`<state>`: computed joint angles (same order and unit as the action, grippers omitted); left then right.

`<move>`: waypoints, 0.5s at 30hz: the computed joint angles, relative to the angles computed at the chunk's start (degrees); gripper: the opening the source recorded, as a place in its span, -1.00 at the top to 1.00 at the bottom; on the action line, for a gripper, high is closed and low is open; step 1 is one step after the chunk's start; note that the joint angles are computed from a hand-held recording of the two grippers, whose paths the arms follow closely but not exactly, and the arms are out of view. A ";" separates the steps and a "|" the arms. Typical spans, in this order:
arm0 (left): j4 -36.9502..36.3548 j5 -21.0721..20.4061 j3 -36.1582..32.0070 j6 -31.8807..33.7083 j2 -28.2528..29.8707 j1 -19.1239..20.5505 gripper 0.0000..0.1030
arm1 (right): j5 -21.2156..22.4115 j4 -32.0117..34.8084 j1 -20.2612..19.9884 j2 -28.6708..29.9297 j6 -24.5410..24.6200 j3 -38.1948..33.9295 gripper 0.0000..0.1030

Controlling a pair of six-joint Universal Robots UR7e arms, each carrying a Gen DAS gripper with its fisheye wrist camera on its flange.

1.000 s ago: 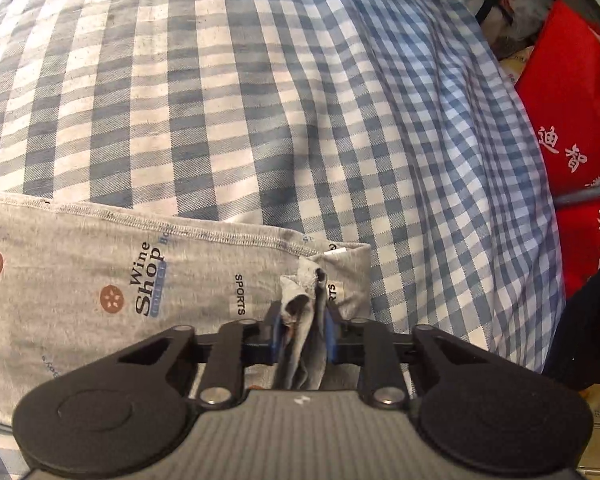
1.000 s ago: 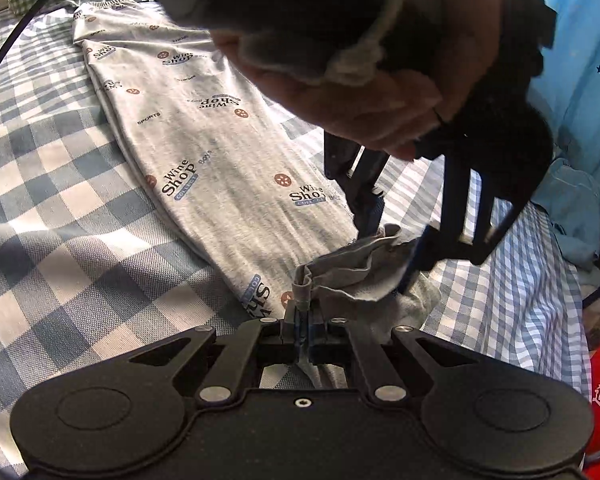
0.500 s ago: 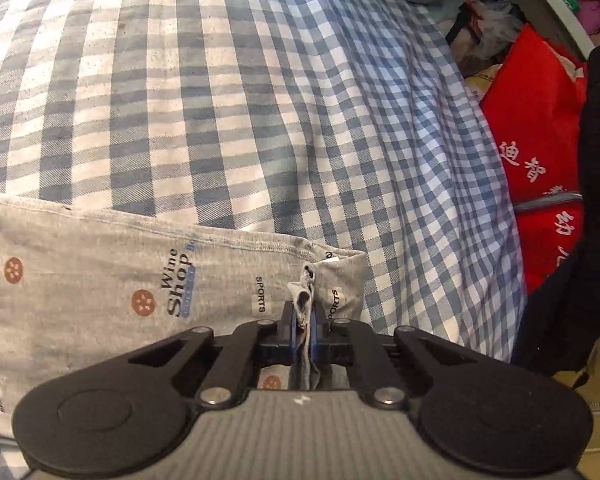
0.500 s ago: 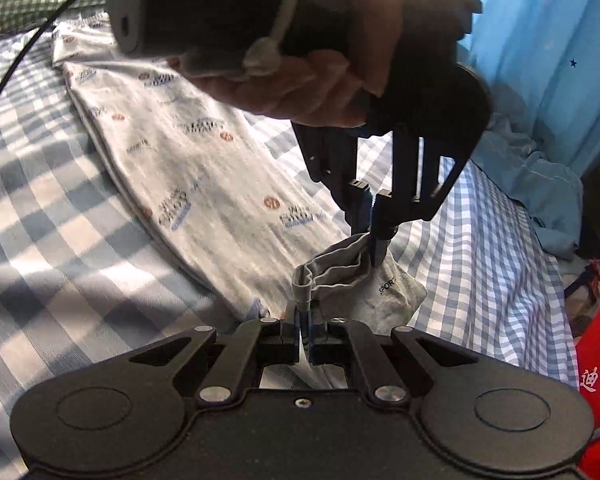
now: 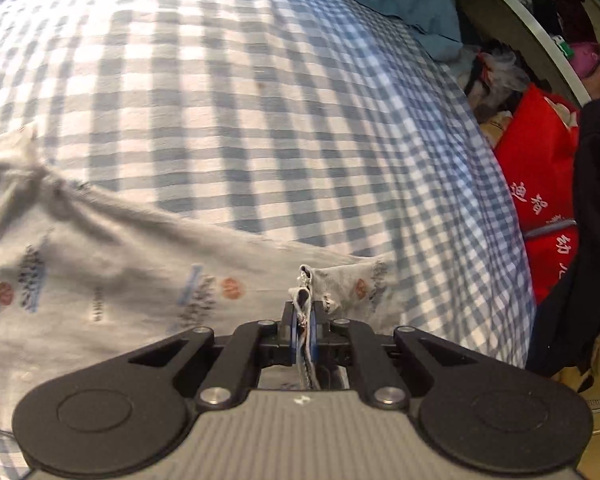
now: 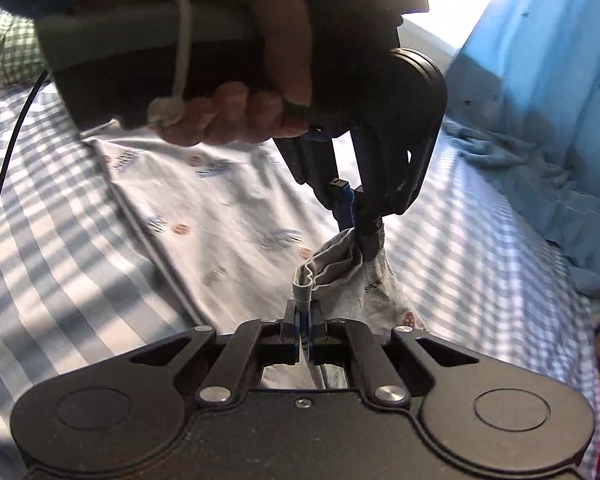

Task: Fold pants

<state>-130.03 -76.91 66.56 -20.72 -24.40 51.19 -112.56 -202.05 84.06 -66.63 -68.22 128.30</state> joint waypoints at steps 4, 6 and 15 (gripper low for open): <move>-2.30 0.62 3.52 1.22 -1.44 2.49 0.89 | -3.08 1.28 1.79 5.00 0.85 -2.40 0.95; -2.82 0.71 4.09 1.67 -1.32 3.59 0.89 | -4.55 1.63 2.18 7.23 1.94 -3.58 0.95; -5.54 -2.96 5.35 6.05 -2.71 5.12 0.90 | -10.38 -0.50 5.37 11.71 6.32 -5.83 0.95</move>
